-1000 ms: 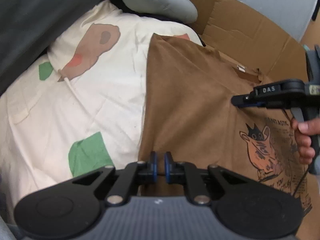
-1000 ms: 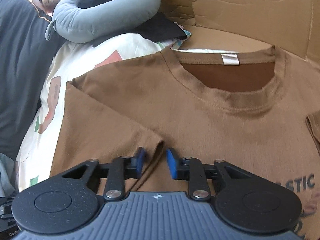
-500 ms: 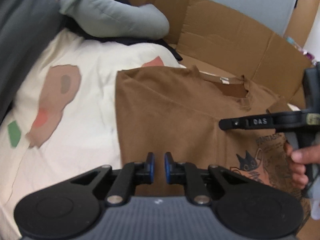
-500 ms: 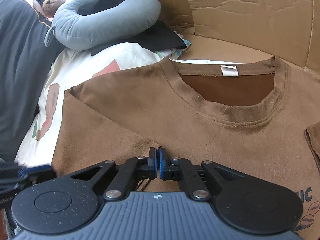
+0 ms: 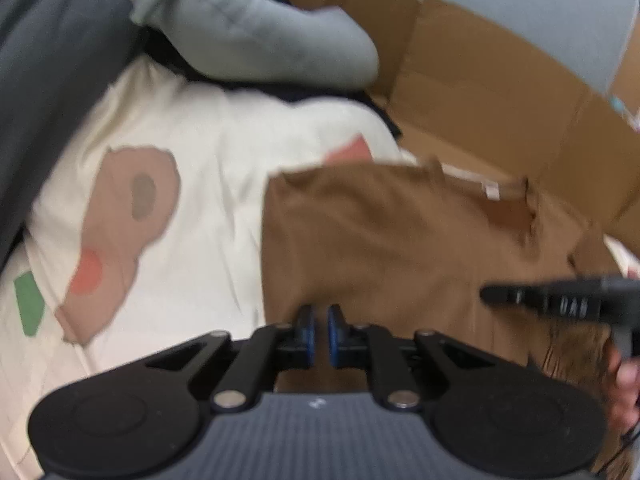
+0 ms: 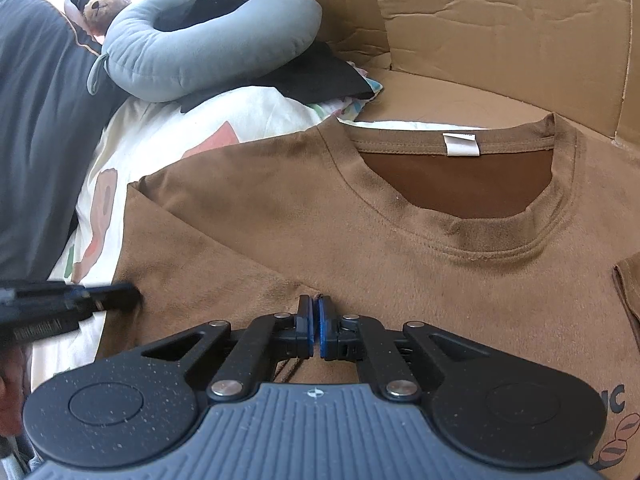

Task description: Fold clothes

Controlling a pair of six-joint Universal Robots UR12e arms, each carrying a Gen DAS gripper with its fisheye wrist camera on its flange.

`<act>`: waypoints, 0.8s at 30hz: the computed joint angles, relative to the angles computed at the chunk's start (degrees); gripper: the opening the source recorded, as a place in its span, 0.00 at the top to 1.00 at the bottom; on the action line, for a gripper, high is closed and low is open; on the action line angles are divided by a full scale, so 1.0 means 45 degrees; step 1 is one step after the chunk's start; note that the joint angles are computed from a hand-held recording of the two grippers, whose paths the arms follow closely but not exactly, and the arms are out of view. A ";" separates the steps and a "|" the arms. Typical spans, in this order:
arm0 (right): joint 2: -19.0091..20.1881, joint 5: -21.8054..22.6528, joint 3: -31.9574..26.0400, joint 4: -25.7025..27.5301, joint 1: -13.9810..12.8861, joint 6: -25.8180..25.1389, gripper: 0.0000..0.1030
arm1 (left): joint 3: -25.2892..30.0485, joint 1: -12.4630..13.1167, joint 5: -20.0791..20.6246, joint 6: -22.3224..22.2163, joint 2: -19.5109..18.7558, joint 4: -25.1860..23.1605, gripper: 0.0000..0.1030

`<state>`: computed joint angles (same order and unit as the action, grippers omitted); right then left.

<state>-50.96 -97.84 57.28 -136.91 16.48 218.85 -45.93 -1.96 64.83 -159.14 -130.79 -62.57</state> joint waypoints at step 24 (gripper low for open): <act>-0.0490 -0.0210 0.0501 -0.0094 -0.0096 0.0466 0.81 | 0.1811 0.0024 0.0745 -0.0690 -0.0782 -0.1233 0.49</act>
